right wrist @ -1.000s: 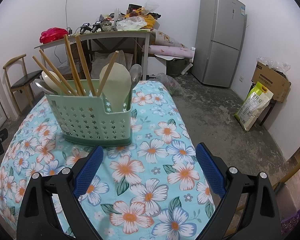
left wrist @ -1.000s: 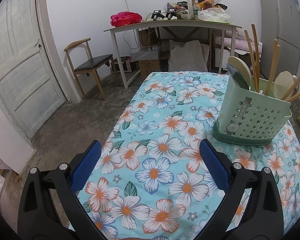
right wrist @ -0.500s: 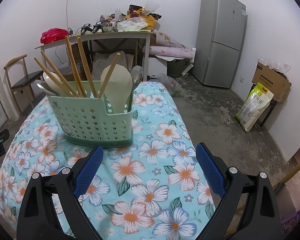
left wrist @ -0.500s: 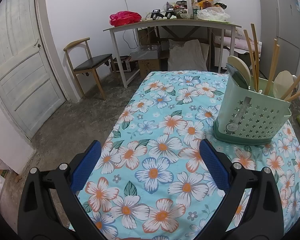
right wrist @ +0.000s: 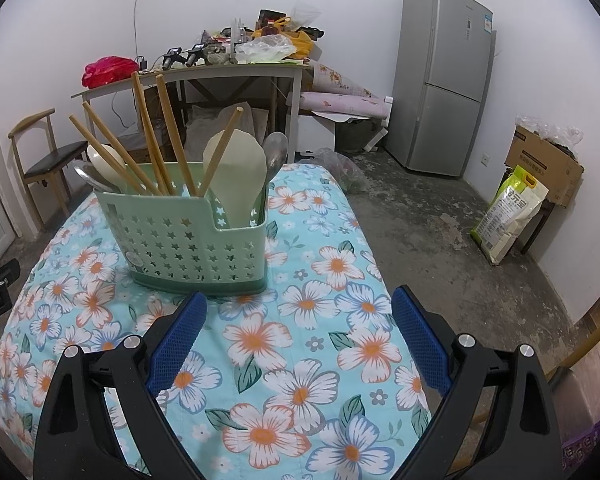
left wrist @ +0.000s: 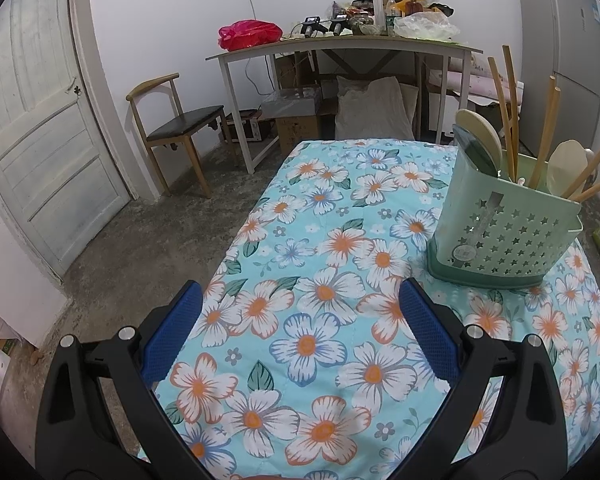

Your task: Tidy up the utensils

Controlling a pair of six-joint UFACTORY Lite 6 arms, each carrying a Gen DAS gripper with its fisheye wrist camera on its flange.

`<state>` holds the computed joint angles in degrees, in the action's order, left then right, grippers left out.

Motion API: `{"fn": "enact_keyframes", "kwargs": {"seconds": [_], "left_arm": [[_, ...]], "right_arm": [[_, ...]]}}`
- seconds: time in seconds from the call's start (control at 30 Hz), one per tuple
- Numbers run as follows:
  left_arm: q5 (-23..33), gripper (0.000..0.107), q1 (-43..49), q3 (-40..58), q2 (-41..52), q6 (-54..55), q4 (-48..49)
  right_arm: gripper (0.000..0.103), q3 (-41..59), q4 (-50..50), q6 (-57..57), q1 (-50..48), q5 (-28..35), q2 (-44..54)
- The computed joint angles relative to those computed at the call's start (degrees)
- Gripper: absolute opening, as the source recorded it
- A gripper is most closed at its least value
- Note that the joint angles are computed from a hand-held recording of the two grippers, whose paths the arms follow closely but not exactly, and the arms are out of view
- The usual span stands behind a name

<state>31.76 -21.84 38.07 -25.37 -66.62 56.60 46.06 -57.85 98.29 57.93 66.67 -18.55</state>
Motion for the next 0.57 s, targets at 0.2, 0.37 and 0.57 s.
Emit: {"fn": "enact_keyframes", "kwargs": {"seconds": [0.2, 0.37, 0.57], "left_arm": [[0.3, 0.095, -0.3, 0.1, 0.0, -0.1, 0.0], [0.3, 0.095, -0.5, 0.0, -0.1, 0.2, -0.3], [0.5, 0.095, -2.8, -0.1, -0.3, 0.1, -0.1]], "right_arm": [[0.091, 0.3, 0.1, -0.2, -0.1, 0.0, 0.0], [0.091, 0.0, 0.0, -0.1, -0.1, -0.1, -0.1], [0.091, 0.0, 0.1, -0.2, -0.1, -0.1, -0.1]]}}
